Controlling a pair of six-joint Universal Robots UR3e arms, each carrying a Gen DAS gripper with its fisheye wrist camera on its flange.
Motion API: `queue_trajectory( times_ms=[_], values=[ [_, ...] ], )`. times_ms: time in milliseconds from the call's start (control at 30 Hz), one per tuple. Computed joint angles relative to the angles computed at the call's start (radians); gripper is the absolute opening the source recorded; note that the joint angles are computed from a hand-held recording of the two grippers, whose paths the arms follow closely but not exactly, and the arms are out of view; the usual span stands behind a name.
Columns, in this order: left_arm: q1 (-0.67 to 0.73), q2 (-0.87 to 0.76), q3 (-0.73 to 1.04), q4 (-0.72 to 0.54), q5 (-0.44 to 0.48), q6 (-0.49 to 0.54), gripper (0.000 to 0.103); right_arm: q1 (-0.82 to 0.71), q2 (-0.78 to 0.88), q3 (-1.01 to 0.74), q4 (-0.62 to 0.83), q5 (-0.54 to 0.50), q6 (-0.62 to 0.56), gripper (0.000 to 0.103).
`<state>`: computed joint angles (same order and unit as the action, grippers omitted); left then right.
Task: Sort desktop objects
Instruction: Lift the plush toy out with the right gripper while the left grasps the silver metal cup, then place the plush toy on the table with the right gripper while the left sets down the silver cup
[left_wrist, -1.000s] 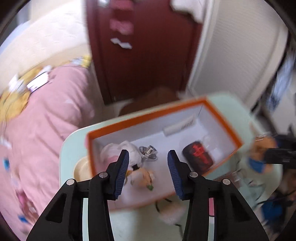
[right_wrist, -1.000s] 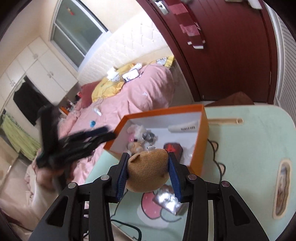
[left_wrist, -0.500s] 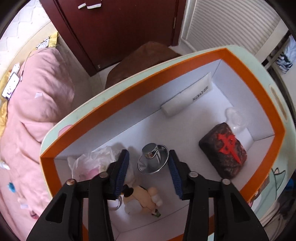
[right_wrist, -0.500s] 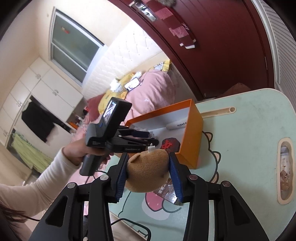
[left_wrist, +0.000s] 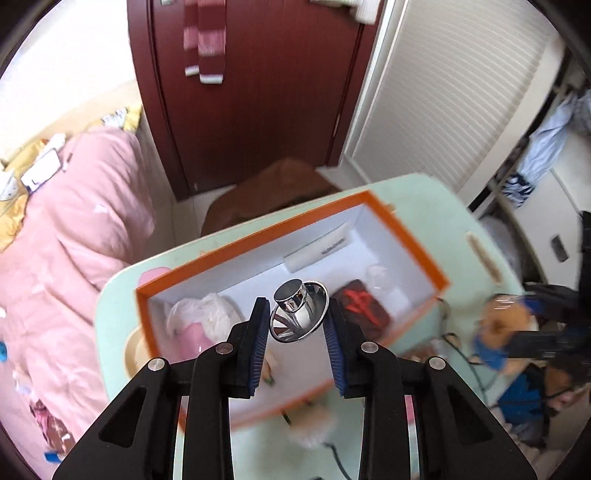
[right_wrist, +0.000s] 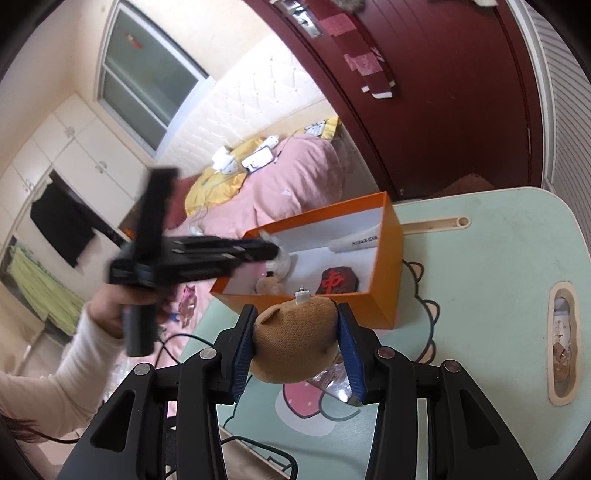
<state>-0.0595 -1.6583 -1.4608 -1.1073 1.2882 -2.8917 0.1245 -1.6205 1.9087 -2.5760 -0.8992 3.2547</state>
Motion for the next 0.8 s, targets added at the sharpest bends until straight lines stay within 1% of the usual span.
queue_trajectory(
  times_ms=[167,267,300,433,533,600,633,667,733,800],
  values=[
    [0.039,0.233,-0.269,0.03,-0.093,0.005,0.031,0.097,0.028,-0.02,-0.004,-0.094,0.003,0.042],
    [0.039,0.334,-0.45,0.073,-0.114,-0.005,0.031,0.16,0.057,-0.024,0.008,-0.155,0.006,0.042],
    [0.037,0.354,-0.503,0.093,-0.121,-0.015,0.031,0.185,0.074,-0.029,0.016,-0.184,0.004,0.042],
    [-0.012,0.383,-0.659,0.208,-0.08,-0.107,0.031,0.253,0.13,-0.038,0.028,-0.266,0.013,0.042],
    [-0.024,0.367,-0.72,0.298,-0.061,-0.141,0.031,0.289,0.17,-0.047,0.015,-0.318,0.021,0.042],
    [-0.024,0.364,-0.744,0.336,-0.051,-0.159,0.032,0.302,0.19,-0.051,-0.01,-0.336,0.03,0.044],
    [-0.024,0.365,-0.752,0.348,-0.043,-0.166,0.036,0.306,0.198,-0.052,-0.023,-0.342,0.036,0.046],
    [-0.022,0.373,-0.759,0.357,-0.034,-0.168,0.04,0.307,0.2,-0.052,-0.03,-0.343,0.041,0.051],
    [-0.006,0.409,-0.787,0.379,-0.032,-0.168,0.065,0.308,0.201,-0.052,-0.044,-0.344,0.05,0.059],
    [0.059,0.508,-0.852,0.397,-0.08,-0.142,0.075,0.304,0.189,-0.047,-0.052,-0.331,0.051,0.059]
  ],
)
